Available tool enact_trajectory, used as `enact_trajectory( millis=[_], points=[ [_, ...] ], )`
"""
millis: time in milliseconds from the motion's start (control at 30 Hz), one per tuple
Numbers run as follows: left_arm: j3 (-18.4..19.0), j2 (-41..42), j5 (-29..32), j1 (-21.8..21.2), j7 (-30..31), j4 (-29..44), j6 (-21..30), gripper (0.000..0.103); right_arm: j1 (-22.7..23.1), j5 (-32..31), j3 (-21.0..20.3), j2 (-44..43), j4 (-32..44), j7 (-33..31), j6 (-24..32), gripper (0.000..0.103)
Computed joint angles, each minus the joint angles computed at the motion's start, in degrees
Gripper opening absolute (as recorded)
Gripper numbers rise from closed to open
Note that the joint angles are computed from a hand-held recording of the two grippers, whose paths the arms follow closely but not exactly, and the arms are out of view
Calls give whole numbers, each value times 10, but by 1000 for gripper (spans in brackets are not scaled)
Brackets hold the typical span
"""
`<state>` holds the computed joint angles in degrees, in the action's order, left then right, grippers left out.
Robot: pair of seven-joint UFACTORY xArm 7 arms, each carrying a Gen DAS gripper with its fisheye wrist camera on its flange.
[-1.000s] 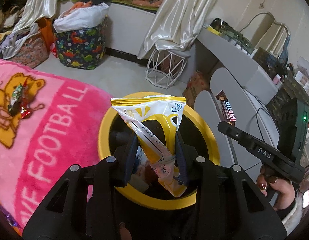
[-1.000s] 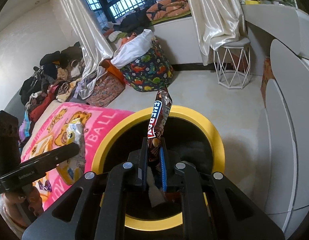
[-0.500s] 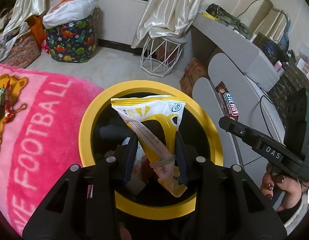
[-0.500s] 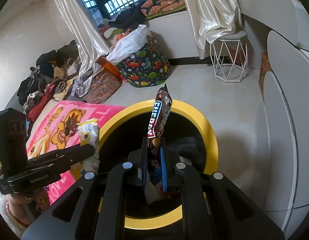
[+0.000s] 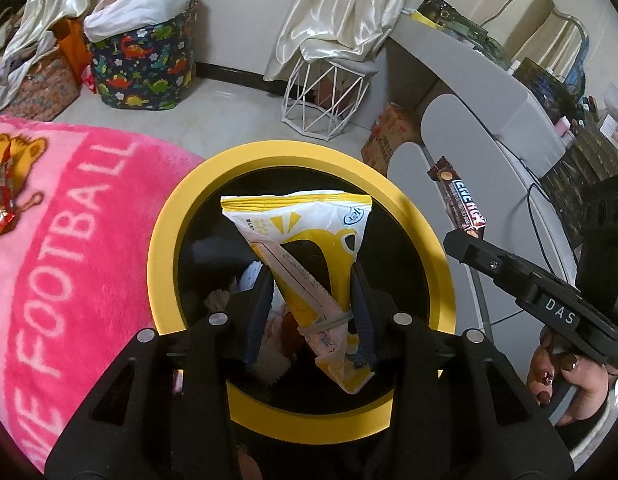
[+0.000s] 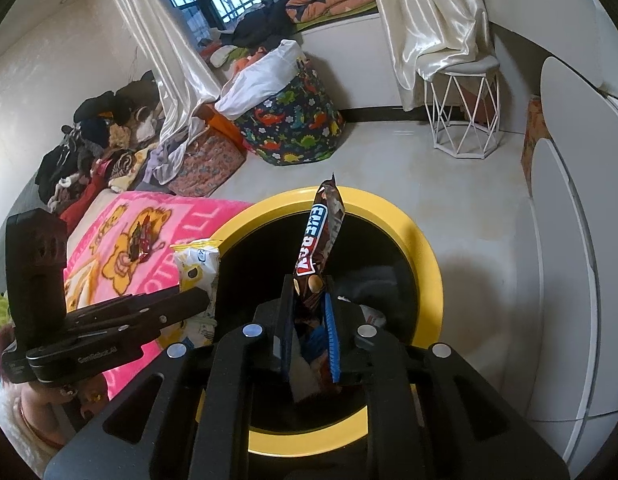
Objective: Collect trash
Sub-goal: 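Open right tool to drop chocolate bar while left tool holds snack bag over bin, then open the left tool to drop the yellow-white snack bag into the bin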
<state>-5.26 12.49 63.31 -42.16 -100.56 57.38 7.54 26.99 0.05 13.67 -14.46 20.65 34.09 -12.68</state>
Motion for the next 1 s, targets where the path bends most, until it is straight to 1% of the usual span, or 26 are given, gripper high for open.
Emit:
enact_trajectory(
  millis=[67,133,200,233,267,300,333,400,433,467,500,533,633,667,867,1000],
  points=[
    [2,-2,8,-2,-11,-1,2,31,-10,4,12,-1,0,0,0,19],
    [6,-5,27,-5,-33,-2,4,37,-10,5,12,-1,0,1,-1,21],
    [4,-11,54,-5,-58,-2,12,50,-17,9,20,-1,0,1,-3,24],
    [0,-16,63,-2,-67,-3,19,52,-17,9,20,-2,-1,1,-4,25],
    [-5,-20,69,2,-75,-5,23,59,-26,14,30,-4,-1,1,-5,29],
    [-8,-24,80,7,-85,-8,23,65,-31,17,35,-6,-3,1,-5,35],
    [-13,-27,90,12,-95,-9,25,67,-38,21,43,-9,-4,1,-7,38],
    [-23,-38,108,20,-117,-15,36,82,-51,30,59,-15,-7,2,-8,45],
    [-29,-43,116,23,-128,-17,45,84,-58,34,68,-18,-7,2,-9,47],
    [-37,-47,118,27,-132,-18,57,90,-58,34,67,-21,-10,3,-10,50],
    [-43,-52,124,30,-139,-20,67,92,-68,39,80,-25,-11,3,-11,53],
    [-49,-56,129,34,-143,-22,74,92,-71,40,82,-28,-13,2,-12,54],
    [-66,-70,138,43,-152,-29,94,92,-116,53,133,-43,-13,-1,-6,60],
    [-69,-73,140,47,-153,-31,95,92,-117,52,135,-46,-14,-1,-6,63],
    [-90,-101,155,63,-167,-48,115,92,-132,46,152,-59,-14,6,-2,64],
    [-104,-126,162,72,-175,-66,128,92,-147,41,172,-68,-10,13,4,64]
  ],
)
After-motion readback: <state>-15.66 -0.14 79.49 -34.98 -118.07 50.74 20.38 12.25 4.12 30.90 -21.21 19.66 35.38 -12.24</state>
